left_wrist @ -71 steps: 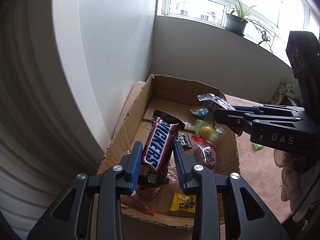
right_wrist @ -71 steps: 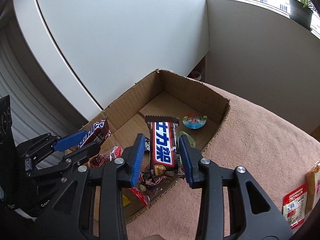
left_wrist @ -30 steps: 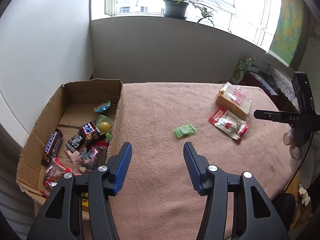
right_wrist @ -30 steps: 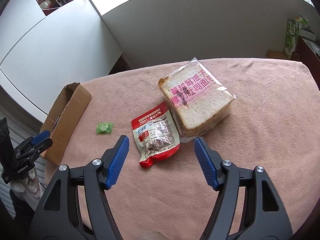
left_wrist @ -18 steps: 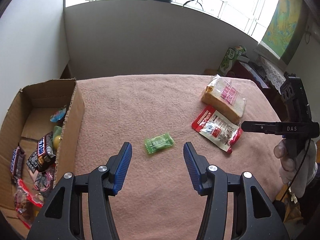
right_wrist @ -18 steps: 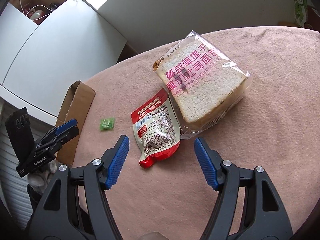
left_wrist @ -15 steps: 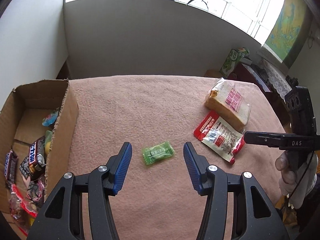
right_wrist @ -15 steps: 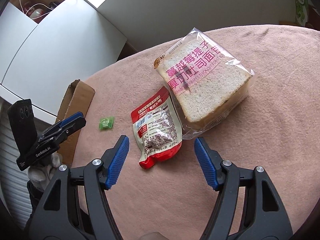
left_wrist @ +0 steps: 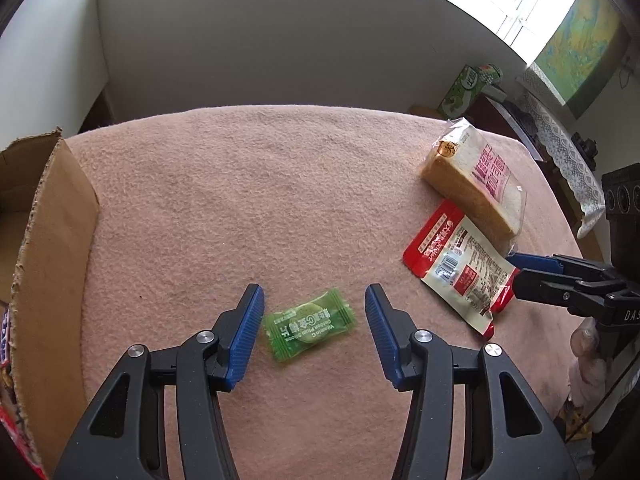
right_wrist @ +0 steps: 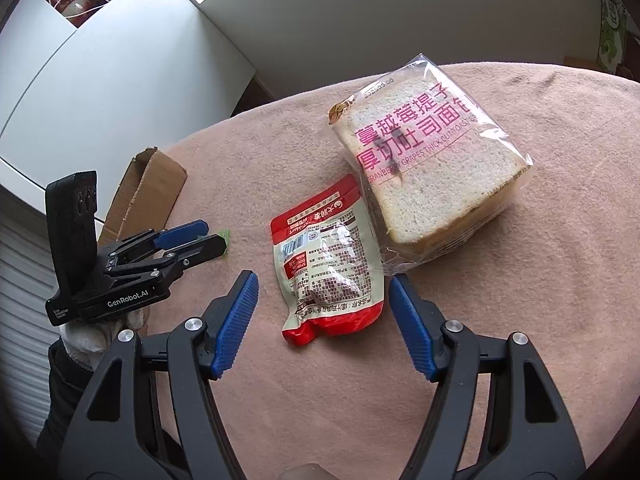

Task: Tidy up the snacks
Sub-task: 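Grasp the green wrapped candy with the left tool while the right grasps the red-and-white pouch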

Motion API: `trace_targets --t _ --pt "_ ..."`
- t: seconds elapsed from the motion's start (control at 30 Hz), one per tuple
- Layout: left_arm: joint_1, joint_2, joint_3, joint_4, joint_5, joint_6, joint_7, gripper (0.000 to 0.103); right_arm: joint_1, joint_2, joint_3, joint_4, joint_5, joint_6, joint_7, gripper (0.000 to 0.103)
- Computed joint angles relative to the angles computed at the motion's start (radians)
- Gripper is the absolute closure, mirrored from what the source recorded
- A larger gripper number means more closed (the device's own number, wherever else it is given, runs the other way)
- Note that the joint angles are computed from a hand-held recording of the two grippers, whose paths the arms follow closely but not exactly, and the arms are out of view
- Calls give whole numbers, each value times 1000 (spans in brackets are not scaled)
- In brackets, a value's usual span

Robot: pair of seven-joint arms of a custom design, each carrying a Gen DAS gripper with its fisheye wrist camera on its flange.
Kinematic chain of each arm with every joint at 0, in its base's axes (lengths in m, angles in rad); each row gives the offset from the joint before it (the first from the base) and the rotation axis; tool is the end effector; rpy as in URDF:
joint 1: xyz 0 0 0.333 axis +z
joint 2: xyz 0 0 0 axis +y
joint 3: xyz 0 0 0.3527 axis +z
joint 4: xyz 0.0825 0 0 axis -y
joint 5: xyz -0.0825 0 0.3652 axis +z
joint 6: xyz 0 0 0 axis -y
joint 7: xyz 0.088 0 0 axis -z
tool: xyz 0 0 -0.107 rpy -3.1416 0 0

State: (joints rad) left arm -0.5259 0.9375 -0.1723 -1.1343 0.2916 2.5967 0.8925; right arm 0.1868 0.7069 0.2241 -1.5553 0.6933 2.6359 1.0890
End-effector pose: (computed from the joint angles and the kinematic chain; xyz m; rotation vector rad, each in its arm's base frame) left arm 0.6617 -0.4886 0.3296 -1.9179 2.1638 -0.7775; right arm 0.7008 0.2482 0.3135 -1.9653 1.5184 0.1781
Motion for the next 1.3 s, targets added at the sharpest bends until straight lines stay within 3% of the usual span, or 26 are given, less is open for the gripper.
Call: trace_targets --t 0.13,0.27,0.33,0.57,0.63,0.7,0.8,1.03,1.13,1.3 --pt "-14 -22 -1 -29 18 -14 25 52 56 4 -48 20 -75 -8 51 32" --pt "-60 -25 47 -15 77 -70 13 53 129 23 -112 50 -200 0 153 32" --pt "-84 -17 76 9 114 -114 -7 61 155 33 -131 61 -260 7 183 32" --pt "-79 13 62 58 137 -134 -1 64 264 71 -223 104 -497 24 282 32" --pt "-84 13 72 63 145 -144 -13 73 267 81 -223 118 -534 15 286 31" --pt "-82 0 76 41 149 -139 -33 76 271 92 -221 136 -565 1 282 23" --pt "-81 -17 83 10 160 -128 -69 78 306 103 -253 143 -629 27 304 22" --pt "-82 -42 86 -39 189 -99 -129 81 299 107 -232 160 -648 8 307 31" --pt "-80 -89 91 -122 211 -61 -170 84 309 58 -231 81 -657 56 302 43" --pt "-63 -132 82 -209 232 -8 -198 84 318 33 -232 34 -663 86 321 44"
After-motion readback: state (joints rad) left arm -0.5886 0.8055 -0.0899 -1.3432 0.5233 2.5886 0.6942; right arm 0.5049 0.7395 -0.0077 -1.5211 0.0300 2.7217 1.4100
